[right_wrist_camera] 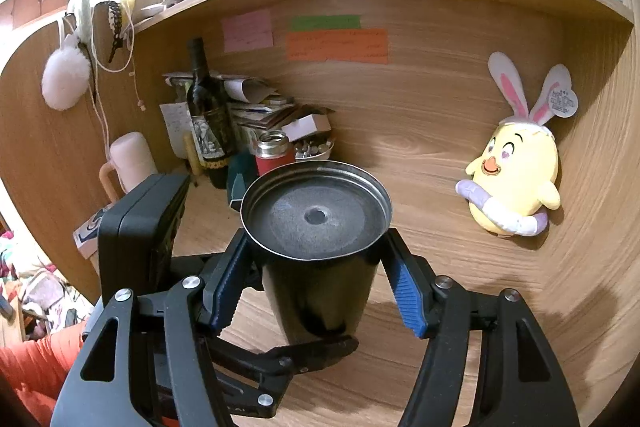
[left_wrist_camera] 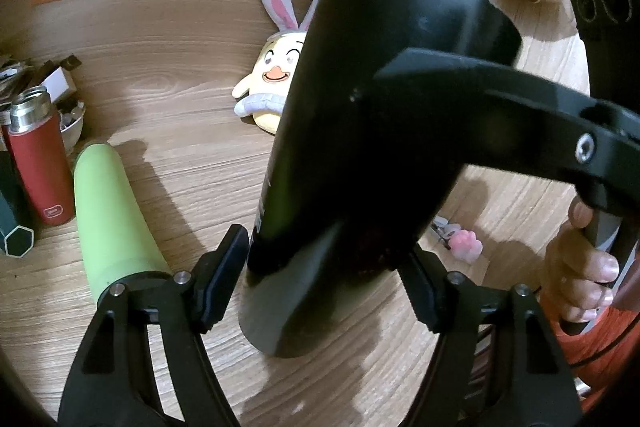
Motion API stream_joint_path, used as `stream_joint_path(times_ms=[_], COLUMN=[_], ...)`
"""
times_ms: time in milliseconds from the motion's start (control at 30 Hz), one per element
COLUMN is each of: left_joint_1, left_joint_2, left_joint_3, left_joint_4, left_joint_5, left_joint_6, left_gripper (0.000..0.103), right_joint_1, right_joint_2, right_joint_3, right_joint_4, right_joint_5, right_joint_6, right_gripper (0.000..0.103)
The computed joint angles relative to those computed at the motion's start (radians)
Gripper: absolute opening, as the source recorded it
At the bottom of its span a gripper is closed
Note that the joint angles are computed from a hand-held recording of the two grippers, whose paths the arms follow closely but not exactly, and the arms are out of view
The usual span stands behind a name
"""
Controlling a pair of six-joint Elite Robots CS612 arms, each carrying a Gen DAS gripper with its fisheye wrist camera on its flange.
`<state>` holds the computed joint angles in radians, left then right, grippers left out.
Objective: Flip cup upside down
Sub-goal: 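Lift the black tumbler with the right gripper and rotate it upright, then lower the tumbler onto the desk and open the right gripper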
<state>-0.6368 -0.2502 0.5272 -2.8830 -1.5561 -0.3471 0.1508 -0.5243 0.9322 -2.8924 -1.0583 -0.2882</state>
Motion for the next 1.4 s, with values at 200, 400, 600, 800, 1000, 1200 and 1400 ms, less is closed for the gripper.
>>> stream_joint_path(times_ms=[200,400,600,800,1000,1200,1400], left_joint_1=[-0.003,0.003,-0.005,-0.011,-0.037,-0.067,-0.100], left_joint_2=[-0.011,-0.004,-0.008,-0.041,-0.121,-0.196,-0.248], left_joint_3=[0.032,0.020,0.027,0.080,0.222,0.355,0.447], left_joint_4=[-0.028,0.003,0.009,-0.010,-0.100,-0.214,-0.306], left_joint_5=[0.016,0.006,0.048,0.079,0.224,0.400,0.550], left_joint_6=[0.005,-0.023,0.001,0.016,0.052,0.084,0.112], left_gripper=[0.072,0.071,0.070,0.073,0.089,0.099,0.103], right_joint_1=[-0.001,-0.004,-0.010,-0.018,-0.025,-0.033,-0.041], right_joint_2=[-0.004,-0.019,-0.036,-0.046,-0.054,-0.072,-0.100], right_joint_3=[0.011,0.048,0.090,0.120,0.148,0.199,0.278], right_joint_4=[-0.008,-0.051,-0.106,-0.148,-0.192,-0.285,-0.448], right_joint_5=[0.018,0.022,0.021,0.012,-0.012,-0.034,-0.056], right_joint_6=[-0.007,-0.015,0.002,0.030,0.057,0.092,0.152], right_gripper=[0.062,0.069,0.073,0.073,0.073,0.073,0.091])
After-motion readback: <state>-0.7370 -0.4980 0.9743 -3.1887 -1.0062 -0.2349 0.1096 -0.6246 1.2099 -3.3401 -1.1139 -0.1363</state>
